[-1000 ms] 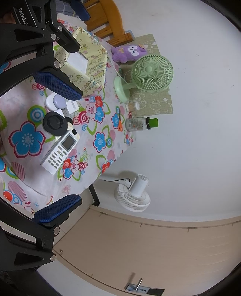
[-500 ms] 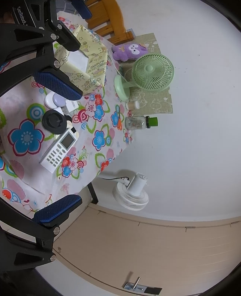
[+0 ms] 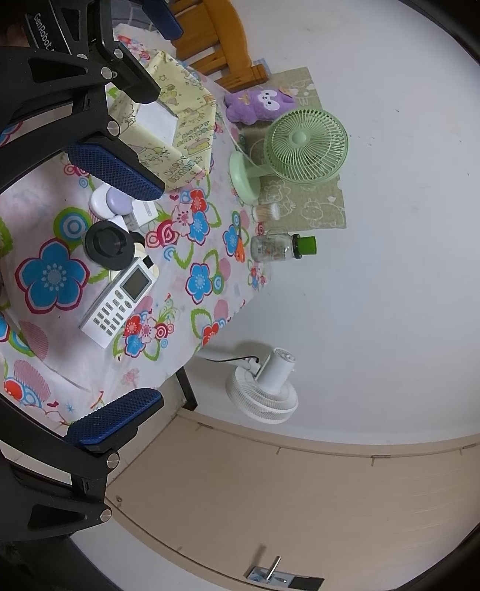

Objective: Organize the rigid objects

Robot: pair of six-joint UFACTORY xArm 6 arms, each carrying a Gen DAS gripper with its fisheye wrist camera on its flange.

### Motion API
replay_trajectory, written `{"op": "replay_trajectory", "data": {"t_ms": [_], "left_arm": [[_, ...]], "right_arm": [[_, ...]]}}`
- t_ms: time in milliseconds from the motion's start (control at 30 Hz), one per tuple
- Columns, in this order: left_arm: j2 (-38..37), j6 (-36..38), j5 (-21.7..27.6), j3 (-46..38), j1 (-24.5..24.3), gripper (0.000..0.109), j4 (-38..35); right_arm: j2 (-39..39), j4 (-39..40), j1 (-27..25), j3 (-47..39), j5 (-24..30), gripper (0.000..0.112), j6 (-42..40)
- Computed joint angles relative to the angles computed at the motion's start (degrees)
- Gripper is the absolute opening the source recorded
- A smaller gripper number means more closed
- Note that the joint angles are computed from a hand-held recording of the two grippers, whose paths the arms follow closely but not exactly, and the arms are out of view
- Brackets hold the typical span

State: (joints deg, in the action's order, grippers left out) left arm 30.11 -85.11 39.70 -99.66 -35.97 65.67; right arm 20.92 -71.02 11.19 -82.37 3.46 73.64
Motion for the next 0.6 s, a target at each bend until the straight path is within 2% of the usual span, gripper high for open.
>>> {"op": "replay_trajectory", "data": {"t_ms": [200, 433, 600], "left_arm": [[1.22, 1.69, 0.22, -1.46, 0.1, 0.103, -1.37], [3.15, 3.52, 0.17, -3.57, 0.35, 0.103, -3.47], [5.14, 4.46, 0.0, -5.68, 0.42, 0.103, -5.24]], "right_arm": [[0.93, 6.71, 0.03, -0.05, -0.47, 0.103, -6.15], [2.1, 6.32, -0.41, -1.05, -1.01, 0.103, -5.88], [3.27, 9.95, -0.64, -1.79, -1.08, 0.103, -9.96]]}}
